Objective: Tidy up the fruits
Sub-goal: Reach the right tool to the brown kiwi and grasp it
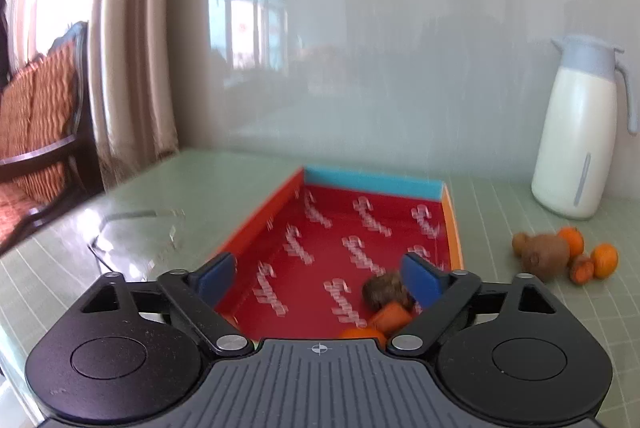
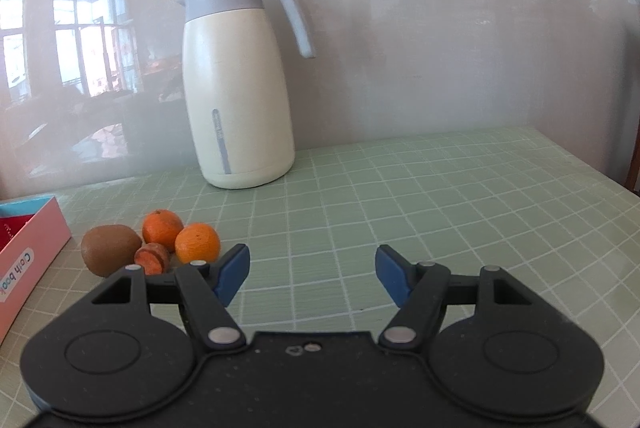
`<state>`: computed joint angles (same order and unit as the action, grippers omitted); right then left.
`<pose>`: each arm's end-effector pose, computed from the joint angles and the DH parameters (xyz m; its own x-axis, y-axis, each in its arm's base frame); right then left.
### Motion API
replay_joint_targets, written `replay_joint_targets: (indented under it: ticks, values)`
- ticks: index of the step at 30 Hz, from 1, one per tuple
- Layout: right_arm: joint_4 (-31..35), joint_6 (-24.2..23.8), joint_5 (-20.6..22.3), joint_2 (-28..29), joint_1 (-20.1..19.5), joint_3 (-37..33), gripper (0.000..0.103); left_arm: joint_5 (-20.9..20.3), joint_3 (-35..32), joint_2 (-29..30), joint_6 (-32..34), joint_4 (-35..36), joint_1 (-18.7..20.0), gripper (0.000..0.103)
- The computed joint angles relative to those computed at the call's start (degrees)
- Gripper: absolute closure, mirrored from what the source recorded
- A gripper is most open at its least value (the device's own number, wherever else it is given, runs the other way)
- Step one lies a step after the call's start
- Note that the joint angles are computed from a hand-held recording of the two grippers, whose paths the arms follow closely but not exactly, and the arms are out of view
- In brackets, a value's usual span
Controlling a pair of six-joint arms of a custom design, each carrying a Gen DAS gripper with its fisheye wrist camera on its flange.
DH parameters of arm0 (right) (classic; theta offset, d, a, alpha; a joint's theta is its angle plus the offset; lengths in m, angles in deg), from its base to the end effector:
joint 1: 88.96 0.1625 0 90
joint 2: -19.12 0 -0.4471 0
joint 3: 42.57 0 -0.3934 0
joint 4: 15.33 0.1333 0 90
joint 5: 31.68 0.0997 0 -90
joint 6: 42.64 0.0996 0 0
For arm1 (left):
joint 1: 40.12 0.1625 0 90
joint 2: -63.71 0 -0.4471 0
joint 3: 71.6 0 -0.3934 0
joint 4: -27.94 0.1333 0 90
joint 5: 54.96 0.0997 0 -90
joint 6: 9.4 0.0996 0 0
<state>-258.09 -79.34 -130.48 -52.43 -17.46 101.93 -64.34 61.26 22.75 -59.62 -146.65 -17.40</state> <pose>-0.0059 -0.3896 0.2912 -0.7466 0.2656 0.6099 -0.4865 0.4072 -0.7730 -0.2993 -0.3764 0.0336 -0.6693 -0.1672 -0.7239 0.6260 0.3979 -0.6707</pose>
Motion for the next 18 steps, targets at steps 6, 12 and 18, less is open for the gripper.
replay_joint_targets:
  ticks: [6, 12, 18]
  values:
    - [-2.02, -4.13, 0.11, 2.88, 1.77, -0.59, 0.034, 0.86, -0.07, -0.72, -2.06, 3.72, 0.02, 0.0]
    - [-2.87, -5.89, 0.85, 4.58, 3.05, -0.83, 0.034, 1.81, 0.72, -2.35, -6.89, 8.69, 0.08, 0.0]
    - [-1.9, -5.73, 2.16, 6.35, 4.92, -1.52, 0.034, 2.64, 1.63, -5.31, -14.26, 18.0, 0.22, 0.0]
